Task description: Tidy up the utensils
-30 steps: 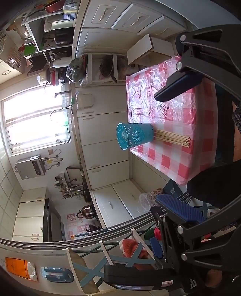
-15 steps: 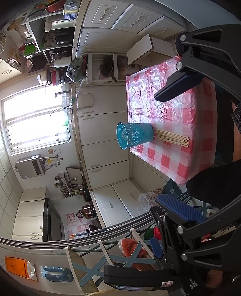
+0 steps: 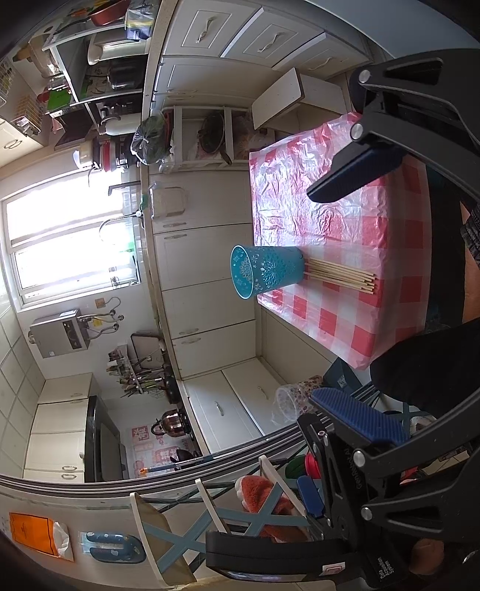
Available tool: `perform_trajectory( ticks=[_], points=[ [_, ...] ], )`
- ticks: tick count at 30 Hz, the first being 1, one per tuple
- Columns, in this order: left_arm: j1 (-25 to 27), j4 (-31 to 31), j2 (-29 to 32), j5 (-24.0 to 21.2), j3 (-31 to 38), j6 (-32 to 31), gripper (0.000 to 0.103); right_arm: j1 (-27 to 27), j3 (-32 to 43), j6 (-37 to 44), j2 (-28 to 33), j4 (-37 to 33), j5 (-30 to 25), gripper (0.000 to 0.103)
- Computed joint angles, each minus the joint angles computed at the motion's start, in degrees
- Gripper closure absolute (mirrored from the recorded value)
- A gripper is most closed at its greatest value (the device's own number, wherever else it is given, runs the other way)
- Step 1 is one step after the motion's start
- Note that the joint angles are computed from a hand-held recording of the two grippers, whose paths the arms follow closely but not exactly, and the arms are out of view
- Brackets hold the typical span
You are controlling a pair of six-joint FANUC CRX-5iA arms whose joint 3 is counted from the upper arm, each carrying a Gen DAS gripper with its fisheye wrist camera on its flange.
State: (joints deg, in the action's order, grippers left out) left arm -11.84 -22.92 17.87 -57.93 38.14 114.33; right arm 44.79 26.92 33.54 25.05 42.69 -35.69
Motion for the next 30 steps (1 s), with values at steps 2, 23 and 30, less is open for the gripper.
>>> perform_trajectory(
  ticks=[2, 23, 30],
  points=[
    [-0.02, -0.05, 0.03, -0.02, 0.06, 0.01, 0.008, 0.00, -0.02, -0.01, 0.00, 0.06, -0.02, 0.007],
    [0.31, 0.55, 2.43, -2.25, 3.23, -1.26, 0.008, -0.22, 2.82, 2.01, 1.65, -2.14, -2.69, 0.007],
    [1.76, 3.66, 6.90, -2.40, 6.77, -3.28, 0.008, -0.78, 17.26, 11.95, 8.99, -12.80, -14.23, 0.007]
  ],
)
